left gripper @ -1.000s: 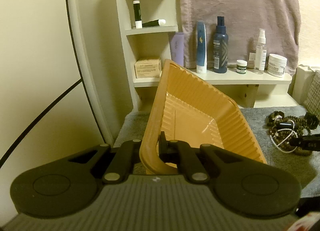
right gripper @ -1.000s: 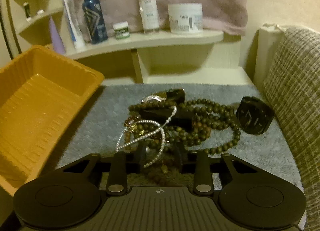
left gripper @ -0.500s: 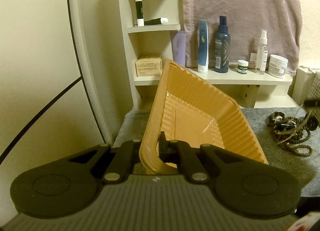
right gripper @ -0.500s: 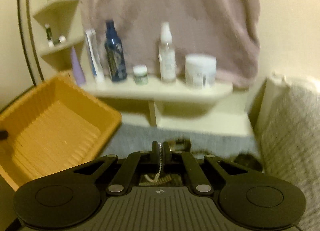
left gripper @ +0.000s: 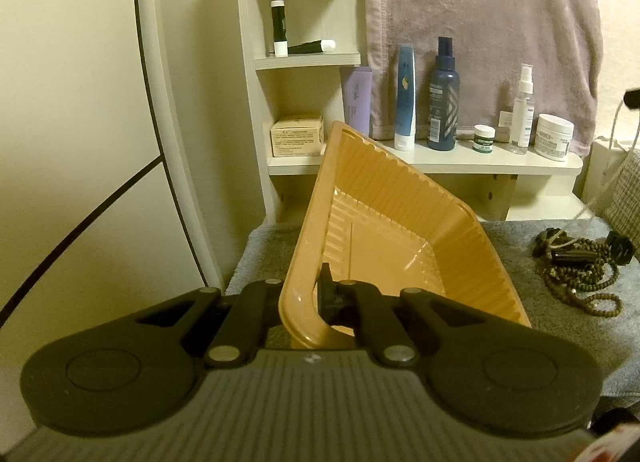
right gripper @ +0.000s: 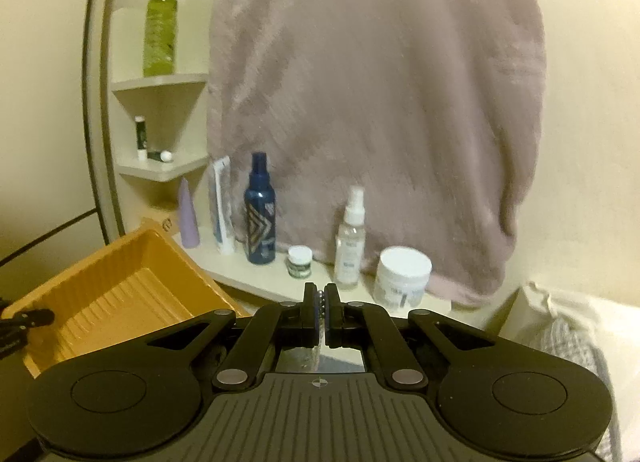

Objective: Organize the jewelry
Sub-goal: 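Carry the white necklace into the orange tray and open the right tool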

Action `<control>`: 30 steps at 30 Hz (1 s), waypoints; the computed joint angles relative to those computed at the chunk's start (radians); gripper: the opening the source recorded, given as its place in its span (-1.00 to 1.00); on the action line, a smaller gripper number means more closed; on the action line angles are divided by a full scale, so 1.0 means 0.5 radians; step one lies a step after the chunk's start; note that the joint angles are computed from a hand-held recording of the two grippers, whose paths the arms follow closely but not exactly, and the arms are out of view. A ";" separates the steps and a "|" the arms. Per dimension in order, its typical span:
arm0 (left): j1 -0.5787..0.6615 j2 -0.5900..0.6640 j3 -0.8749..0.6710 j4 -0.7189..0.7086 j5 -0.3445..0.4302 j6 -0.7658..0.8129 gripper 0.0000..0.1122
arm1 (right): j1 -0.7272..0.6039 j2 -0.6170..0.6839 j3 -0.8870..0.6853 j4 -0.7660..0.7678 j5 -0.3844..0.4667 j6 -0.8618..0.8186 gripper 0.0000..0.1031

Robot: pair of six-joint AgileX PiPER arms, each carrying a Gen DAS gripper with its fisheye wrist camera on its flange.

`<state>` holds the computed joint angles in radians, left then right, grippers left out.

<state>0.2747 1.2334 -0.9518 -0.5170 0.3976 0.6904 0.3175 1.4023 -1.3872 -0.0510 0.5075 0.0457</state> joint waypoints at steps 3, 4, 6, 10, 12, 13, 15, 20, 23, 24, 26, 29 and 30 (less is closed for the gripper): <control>0.002 0.003 -0.003 -0.009 0.003 0.010 -0.91 | 0.026 0.011 -0.053 -0.006 0.013 -0.017 -0.95; 0.005 0.001 -0.002 -0.018 0.005 0.017 -0.91 | 0.029 0.015 -0.069 0.016 0.018 -0.037 -0.95; 0.010 0.001 -0.003 -0.035 0.009 0.032 -0.91 | 0.036 0.025 -0.112 0.076 0.035 -0.084 -0.95; 0.006 -0.009 0.006 -0.048 0.007 0.051 -0.91 | 0.082 0.055 -0.221 0.167 0.093 -0.178 -0.95; 0.002 -0.008 0.005 -0.043 0.004 0.051 -0.91 | 0.106 0.078 -0.279 0.257 0.121 -0.266 -0.95; 0.002 -0.008 0.005 -0.043 0.004 0.051 -0.91 | 0.119 0.093 -0.312 0.301 0.139 -0.302 -0.95; 0.006 -0.010 0.009 -0.056 0.004 0.060 -0.91 | 0.153 0.132 -0.380 0.379 0.172 -0.361 -0.95; 0.017 -0.007 0.006 -0.081 0.016 0.084 -0.91 | 0.264 0.266 -0.542 0.524 0.229 -0.457 -0.95; 0.025 -0.004 0.004 -0.104 0.022 0.100 -0.91 | 0.331 0.373 -0.641 0.584 0.277 -0.508 -0.95; 0.027 -0.004 0.004 -0.112 0.024 0.107 -0.91 | 0.357 0.418 -0.680 0.595 0.298 -0.517 -0.95; 0.035 -0.001 0.004 -0.142 0.029 0.134 -0.91 | 0.391 0.502 -0.747 0.630 0.351 -0.537 -0.95; 0.046 -0.001 0.003 -0.177 0.037 0.166 -0.91 | 0.423 0.661 -0.874 0.746 0.468 -0.578 -0.95; 0.046 -0.001 0.003 -0.179 0.038 0.169 -0.91 | 0.431 0.706 -0.900 0.773 0.497 -0.586 -0.95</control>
<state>0.2979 1.2329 -0.9502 -0.6066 0.4168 0.7752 0.5330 1.7552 -1.8370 0.3356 0.7561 -0.2472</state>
